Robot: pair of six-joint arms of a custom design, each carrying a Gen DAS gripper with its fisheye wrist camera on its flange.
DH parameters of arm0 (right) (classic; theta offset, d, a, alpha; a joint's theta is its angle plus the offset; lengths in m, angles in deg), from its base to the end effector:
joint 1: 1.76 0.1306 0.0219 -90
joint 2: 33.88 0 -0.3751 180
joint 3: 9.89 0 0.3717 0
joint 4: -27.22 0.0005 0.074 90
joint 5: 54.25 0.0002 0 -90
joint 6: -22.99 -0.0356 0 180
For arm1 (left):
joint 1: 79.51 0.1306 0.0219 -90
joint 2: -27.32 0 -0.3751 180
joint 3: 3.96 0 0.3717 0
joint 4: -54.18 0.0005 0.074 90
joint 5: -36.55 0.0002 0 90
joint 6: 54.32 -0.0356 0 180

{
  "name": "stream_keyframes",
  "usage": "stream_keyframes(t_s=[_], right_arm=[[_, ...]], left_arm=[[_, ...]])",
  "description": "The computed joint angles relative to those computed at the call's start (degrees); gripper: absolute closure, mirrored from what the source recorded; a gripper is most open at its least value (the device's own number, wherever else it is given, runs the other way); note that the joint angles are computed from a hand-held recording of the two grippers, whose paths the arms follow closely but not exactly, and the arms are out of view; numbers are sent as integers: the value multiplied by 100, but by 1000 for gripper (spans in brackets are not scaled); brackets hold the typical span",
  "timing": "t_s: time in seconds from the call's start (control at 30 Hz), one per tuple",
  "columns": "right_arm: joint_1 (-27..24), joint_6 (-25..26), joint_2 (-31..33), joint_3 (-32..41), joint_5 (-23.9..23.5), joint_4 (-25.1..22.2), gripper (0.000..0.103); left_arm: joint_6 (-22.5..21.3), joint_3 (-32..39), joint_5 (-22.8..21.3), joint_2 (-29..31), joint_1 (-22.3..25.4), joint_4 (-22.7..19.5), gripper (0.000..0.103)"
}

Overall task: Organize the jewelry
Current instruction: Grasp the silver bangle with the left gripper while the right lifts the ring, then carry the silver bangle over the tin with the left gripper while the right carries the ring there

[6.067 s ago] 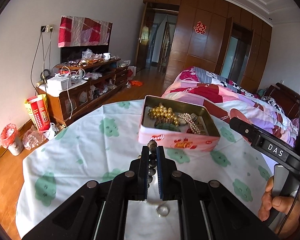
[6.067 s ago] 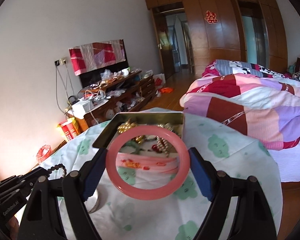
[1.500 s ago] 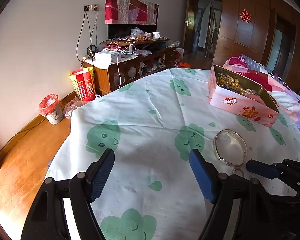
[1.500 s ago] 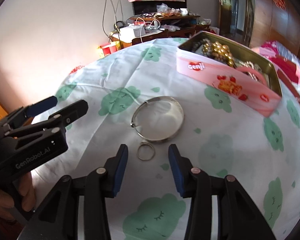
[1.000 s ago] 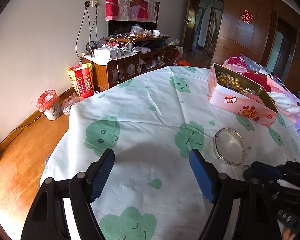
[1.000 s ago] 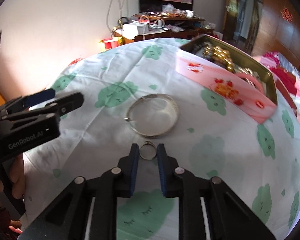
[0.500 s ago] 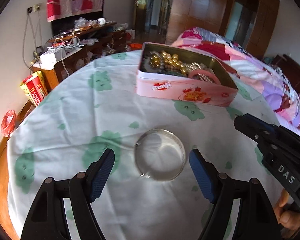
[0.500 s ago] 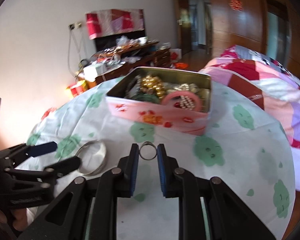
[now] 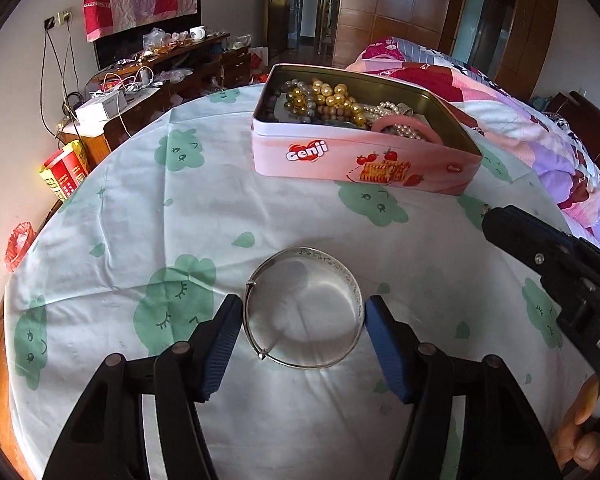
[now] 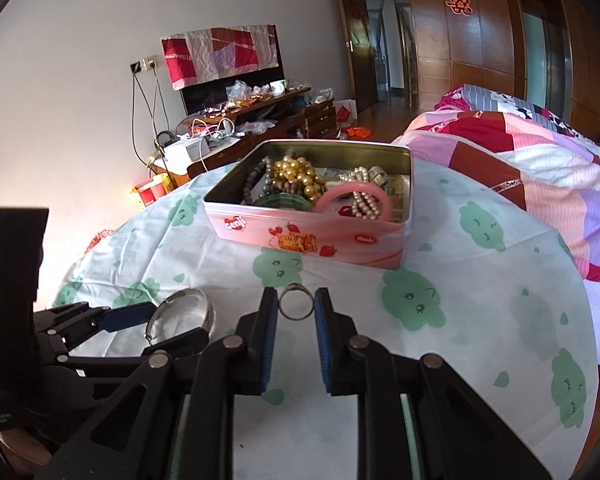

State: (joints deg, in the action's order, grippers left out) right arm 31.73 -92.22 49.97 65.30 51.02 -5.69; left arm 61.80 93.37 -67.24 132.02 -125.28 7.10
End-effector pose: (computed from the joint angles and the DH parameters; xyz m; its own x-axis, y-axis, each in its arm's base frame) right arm 0.3641 0.2291 0.3755 -0.6574 0.0577 -0.7513 -0.0972 0.9822 0.1606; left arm 0.3884 -0.3876 0.3573 -0.7734 0.1815 -0.6074 0.2882 0.9541 -0.0818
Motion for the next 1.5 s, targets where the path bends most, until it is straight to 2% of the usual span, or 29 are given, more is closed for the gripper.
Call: stream_keyframes(t_s=[0.17,0.27,0.43,0.73,0.93,1.0,1.1,1.17,1.2,1.27,1.5], right_arm=[[-46,-133,-198,-212,-17,287,82],[-78,-157,-255,-262,-73,432,82],[-133,-107,-351,-225,-1,541,82],[-277,-103,-300,-167,-21,550,85],[-473,-311,-284,-294,-323,520,85],[-631,-329,-239,-262,-678,365,85],[-806,-361,-44,-104,-1257,81,77],[-862,-374,113,5,-1582,-16,55],[-867,-354,222,82,-1773,-34,52],[-816,-264,413,265,-1932,-142,52],[-380,571,1079,1030,-1867,-472,52]], left_arm=[[98,-327,-253,-278,-94,560,39],[29,-485,-430,-418,-151,961,39],[-120,-551,-608,-478,-207,1393,39],[-16,-527,-349,-419,-93,1467,40],[1,-531,-371,-422,-110,1483,40],[-11,-558,-436,-444,-123,1520,40],[-15,-620,-565,-504,-141,1544,40],[-27,-689,-651,-595,-134,1537,40],[-34,-741,-690,-661,-122,1543,40],[-30,-828,-741,-769,-78,1557,40],[62,-1081,-1018,-1075,109,1559,40]])
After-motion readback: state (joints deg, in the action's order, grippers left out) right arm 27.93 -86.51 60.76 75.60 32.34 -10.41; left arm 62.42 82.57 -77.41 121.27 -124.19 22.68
